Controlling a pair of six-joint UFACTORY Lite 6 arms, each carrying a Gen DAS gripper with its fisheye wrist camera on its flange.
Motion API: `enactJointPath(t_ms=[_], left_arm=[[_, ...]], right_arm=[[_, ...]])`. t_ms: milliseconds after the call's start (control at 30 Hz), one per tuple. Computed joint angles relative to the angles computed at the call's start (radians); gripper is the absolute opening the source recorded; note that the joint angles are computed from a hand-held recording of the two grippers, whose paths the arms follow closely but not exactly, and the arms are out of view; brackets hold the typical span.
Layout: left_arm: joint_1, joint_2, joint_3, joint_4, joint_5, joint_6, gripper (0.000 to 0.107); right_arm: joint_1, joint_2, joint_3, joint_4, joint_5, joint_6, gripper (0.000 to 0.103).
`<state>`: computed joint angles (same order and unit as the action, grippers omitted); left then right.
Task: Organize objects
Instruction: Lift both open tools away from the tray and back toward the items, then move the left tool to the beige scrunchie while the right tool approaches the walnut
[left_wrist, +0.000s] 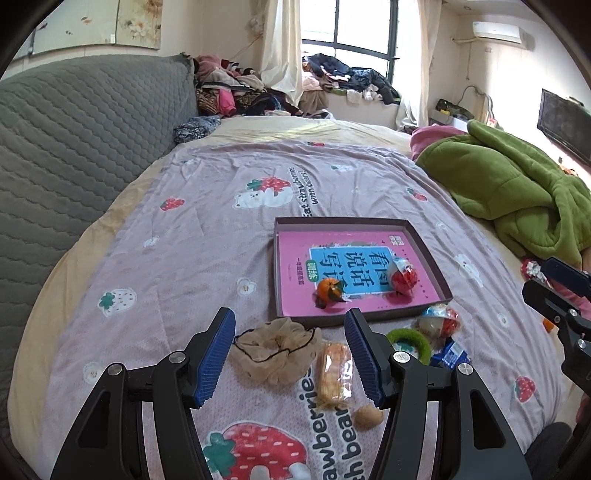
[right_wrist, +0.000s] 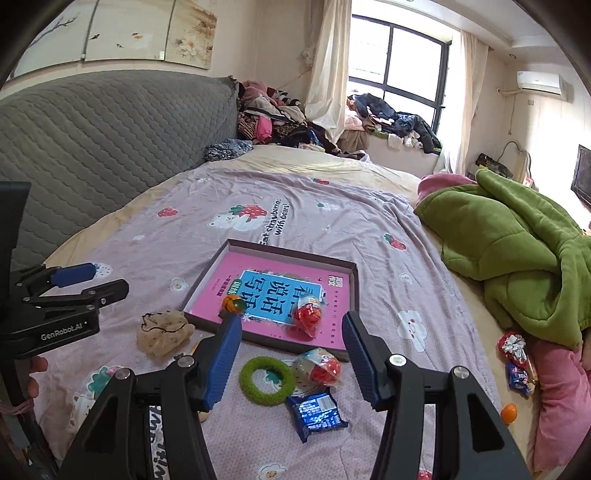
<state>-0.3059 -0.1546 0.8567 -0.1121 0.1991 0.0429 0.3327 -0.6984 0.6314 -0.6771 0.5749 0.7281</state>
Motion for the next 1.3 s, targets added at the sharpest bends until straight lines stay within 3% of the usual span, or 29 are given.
enactJointPath(t_ms=[100, 667, 967, 1300], left_arm=[[0.0, -0.017, -0.031, 0.013, -0.008, -0.002, 0.063], [0.095, -0.043, -0.153, -0.416, -0.034, 0.492, 0.063], [0.078, -0.009, -0.192, -0.412, -0.083, 0.507, 0.063], [0.118, 0.04, -0.182, -0.757, -0.07, 0.867, 0.063]], right_arm=[[0.08, -0.017, -0.016, -0.076, 0.053, 0.1, 0.056], [0.302, -0.027, -0.071, -0.194, 0.165, 0.32, 0.056], [0.355, 0.011, -0.123, -0.229, 0.145, 0.406, 0.056], [0.415, 0.081, -0.195, -0.314, 0.089, 0.555, 0.056]])
